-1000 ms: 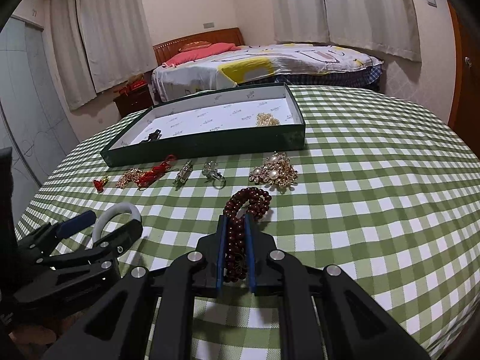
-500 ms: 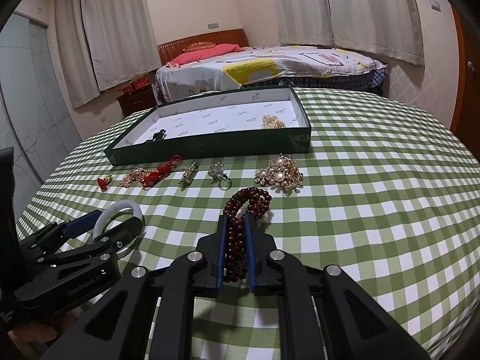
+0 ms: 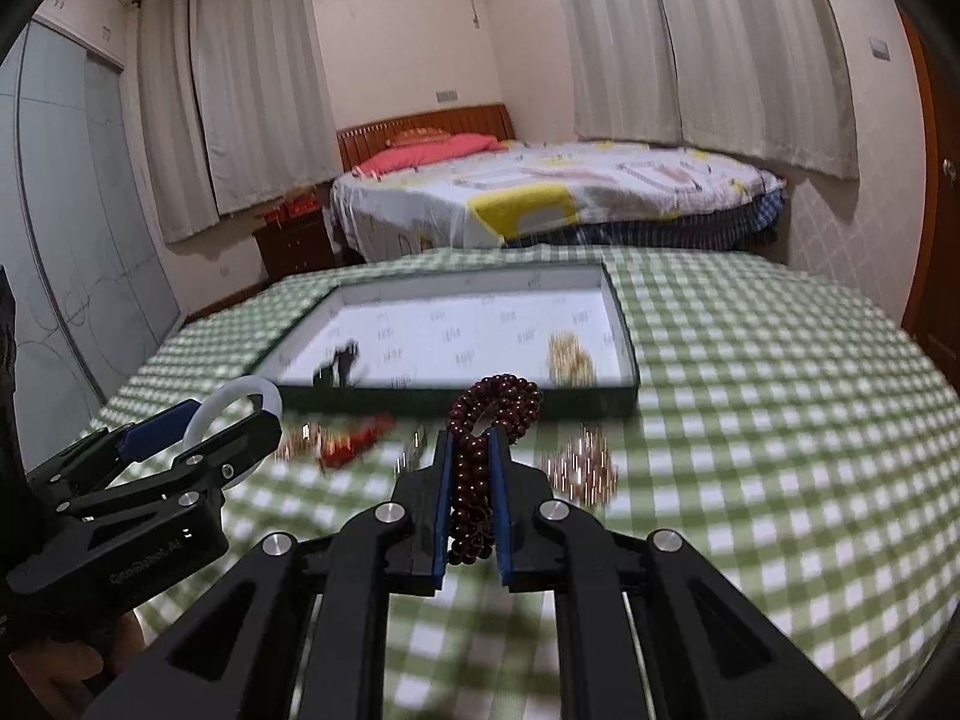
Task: Organize jewelry
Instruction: 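Carry the bracelet and bangle into the green box and lower them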
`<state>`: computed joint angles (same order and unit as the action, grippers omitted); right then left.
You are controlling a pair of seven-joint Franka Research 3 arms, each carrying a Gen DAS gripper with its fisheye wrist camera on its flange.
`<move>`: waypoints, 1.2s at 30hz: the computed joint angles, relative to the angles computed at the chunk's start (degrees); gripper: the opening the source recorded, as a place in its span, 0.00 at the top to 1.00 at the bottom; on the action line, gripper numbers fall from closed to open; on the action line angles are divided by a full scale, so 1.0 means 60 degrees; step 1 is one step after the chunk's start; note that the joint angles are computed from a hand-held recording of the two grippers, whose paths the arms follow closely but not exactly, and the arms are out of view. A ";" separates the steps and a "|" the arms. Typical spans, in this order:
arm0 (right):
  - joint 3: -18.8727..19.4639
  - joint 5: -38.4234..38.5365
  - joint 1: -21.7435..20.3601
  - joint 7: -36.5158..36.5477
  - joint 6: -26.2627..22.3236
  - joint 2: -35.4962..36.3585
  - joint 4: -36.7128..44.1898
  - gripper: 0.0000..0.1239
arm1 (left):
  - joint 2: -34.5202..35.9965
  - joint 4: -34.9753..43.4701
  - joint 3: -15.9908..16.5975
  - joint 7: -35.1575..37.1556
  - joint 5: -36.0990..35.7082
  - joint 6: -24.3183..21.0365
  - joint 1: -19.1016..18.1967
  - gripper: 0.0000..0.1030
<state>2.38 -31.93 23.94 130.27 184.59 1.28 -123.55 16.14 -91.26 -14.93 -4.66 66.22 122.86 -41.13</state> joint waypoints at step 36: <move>0.1381 0.6685 -0.0739 -0.6747 -0.4294 0.4358 0.5799 0.80 | 0.3489 0.4043 0.1411 0.4156 -0.4711 0.1447 0.0894 0.33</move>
<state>10.67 8.17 19.50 89.79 158.83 27.43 -88.75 37.08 -67.00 -6.47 20.28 37.95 131.54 -35.77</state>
